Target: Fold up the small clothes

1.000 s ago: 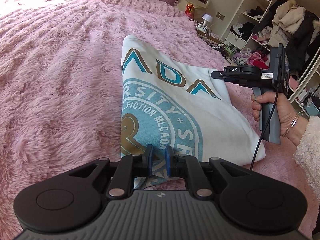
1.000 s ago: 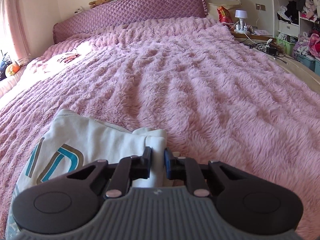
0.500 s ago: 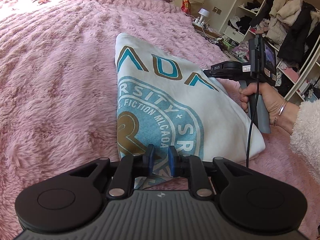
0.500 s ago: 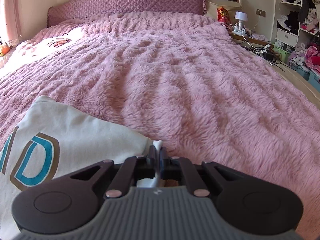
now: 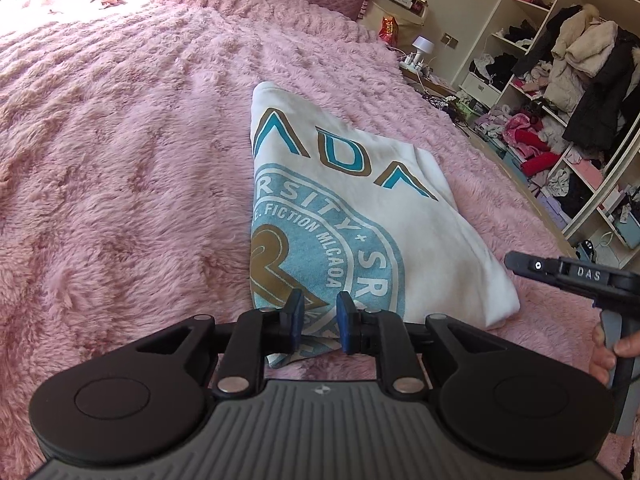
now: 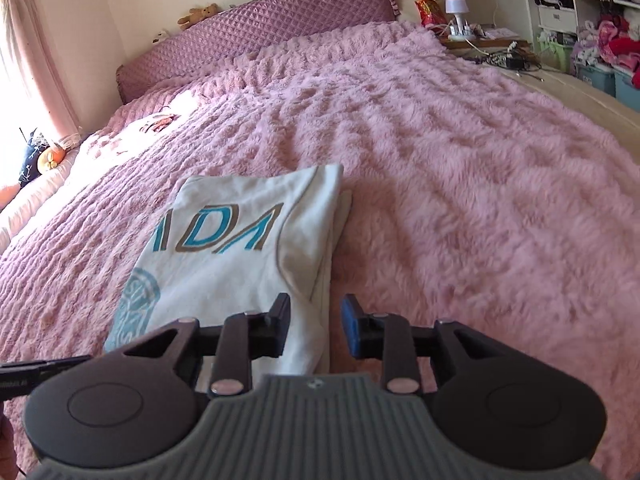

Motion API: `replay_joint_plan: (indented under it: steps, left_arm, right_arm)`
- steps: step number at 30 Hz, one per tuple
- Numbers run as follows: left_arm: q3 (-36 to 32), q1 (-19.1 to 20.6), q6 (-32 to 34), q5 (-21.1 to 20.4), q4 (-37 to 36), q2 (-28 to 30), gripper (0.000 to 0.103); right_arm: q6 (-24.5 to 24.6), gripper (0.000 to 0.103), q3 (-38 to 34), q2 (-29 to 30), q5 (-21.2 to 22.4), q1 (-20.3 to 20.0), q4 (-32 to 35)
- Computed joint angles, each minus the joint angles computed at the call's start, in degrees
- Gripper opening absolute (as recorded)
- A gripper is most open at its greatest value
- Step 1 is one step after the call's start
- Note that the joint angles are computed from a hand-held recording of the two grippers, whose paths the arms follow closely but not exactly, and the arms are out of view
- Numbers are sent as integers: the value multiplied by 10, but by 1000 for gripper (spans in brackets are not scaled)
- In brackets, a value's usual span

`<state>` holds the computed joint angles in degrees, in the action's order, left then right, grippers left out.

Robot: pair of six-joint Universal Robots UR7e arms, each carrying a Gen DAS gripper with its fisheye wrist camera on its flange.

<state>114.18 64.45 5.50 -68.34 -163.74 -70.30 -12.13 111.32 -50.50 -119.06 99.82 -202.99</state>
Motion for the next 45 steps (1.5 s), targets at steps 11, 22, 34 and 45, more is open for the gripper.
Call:
replay_joint_plan:
  steps: [11,22,34,45]
  left_arm:
    - [-21,7,-33,15,44,14,23]
    - [-16,19,-42,3,55,-9,28]
    - [-57,28,-49,-89,19,29,28]
    - [-95,56,-69,-111,71,62,24]
  right_arm:
    - [49,1,50,28,1,9,-91]
    - [64,4,53,27,-28,-3,-64]
    - [-27,24,6,45,16,44,-93]
    - [32,8,-1,62,-7,4,-23]
